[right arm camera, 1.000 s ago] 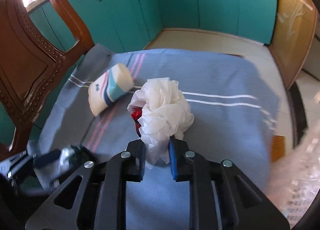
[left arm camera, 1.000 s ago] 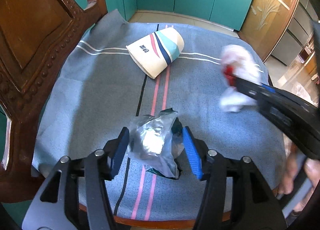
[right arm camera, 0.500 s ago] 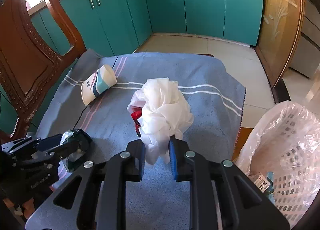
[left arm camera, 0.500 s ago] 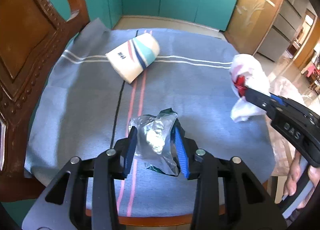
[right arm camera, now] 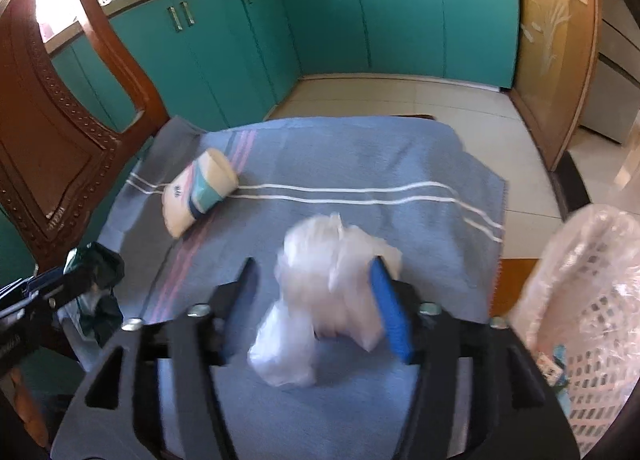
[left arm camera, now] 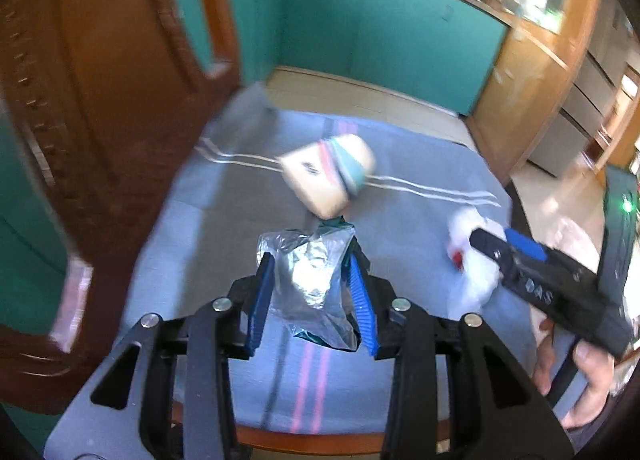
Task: Collect trash
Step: 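Grasp the clear wrapper with the left gripper while the right gripper grasps the white plastic bag, then lift the clear wrapper with the left gripper while the right gripper lifts the white bag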
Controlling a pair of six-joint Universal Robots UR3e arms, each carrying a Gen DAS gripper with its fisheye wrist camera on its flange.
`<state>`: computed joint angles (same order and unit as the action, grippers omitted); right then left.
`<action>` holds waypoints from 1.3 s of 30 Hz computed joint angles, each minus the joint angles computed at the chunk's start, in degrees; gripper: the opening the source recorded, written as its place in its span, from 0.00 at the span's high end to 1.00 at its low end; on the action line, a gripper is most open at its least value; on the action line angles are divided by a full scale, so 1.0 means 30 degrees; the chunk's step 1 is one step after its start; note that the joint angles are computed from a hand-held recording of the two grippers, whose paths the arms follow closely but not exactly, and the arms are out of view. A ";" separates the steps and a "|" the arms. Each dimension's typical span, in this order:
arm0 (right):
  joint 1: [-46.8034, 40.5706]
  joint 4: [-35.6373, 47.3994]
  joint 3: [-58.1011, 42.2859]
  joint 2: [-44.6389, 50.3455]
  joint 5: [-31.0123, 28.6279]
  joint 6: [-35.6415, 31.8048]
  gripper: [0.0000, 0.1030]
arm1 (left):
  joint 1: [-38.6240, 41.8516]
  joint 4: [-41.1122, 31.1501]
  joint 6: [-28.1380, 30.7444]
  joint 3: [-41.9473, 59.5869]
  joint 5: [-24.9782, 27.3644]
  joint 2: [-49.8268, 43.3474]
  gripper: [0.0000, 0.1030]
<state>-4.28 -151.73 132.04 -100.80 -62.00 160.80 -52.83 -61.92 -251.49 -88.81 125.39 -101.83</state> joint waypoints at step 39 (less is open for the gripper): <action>-0.4123 0.6461 0.1992 -0.9752 0.0526 -0.5323 0.69 | -0.0868 -0.2215 0.1537 0.6645 0.0341 -0.5335 0.62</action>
